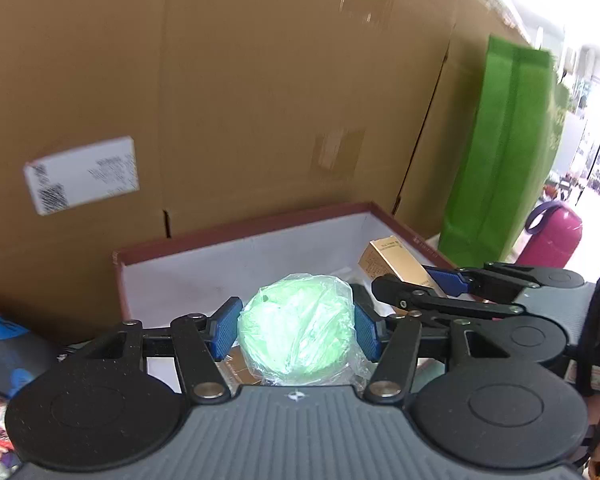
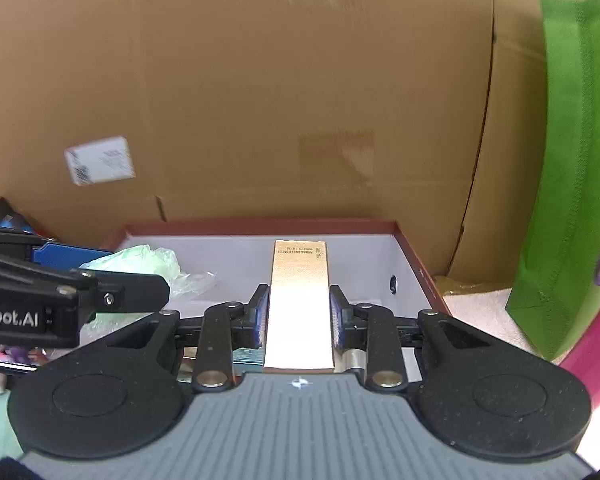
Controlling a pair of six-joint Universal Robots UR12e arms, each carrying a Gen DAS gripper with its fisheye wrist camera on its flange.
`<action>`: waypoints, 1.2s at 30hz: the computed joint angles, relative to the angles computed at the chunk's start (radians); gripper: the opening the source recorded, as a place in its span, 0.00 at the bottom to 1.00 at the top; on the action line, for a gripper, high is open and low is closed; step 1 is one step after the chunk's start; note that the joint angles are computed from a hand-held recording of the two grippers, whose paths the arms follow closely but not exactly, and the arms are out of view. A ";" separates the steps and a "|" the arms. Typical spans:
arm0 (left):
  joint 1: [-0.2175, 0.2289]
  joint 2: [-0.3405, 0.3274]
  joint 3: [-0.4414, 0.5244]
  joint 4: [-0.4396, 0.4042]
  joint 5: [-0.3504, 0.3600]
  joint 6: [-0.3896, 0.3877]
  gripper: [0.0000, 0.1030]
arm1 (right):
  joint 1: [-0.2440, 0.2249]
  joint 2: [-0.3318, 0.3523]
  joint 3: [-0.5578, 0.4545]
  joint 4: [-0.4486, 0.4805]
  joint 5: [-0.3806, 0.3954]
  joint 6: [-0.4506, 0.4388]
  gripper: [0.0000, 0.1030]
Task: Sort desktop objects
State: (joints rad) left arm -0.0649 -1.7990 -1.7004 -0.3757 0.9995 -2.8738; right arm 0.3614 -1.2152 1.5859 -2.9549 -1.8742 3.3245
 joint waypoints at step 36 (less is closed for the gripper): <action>0.010 0.038 -0.096 0.243 0.043 -0.102 0.99 | 0.046 -0.010 0.053 -0.104 -0.169 -0.128 0.95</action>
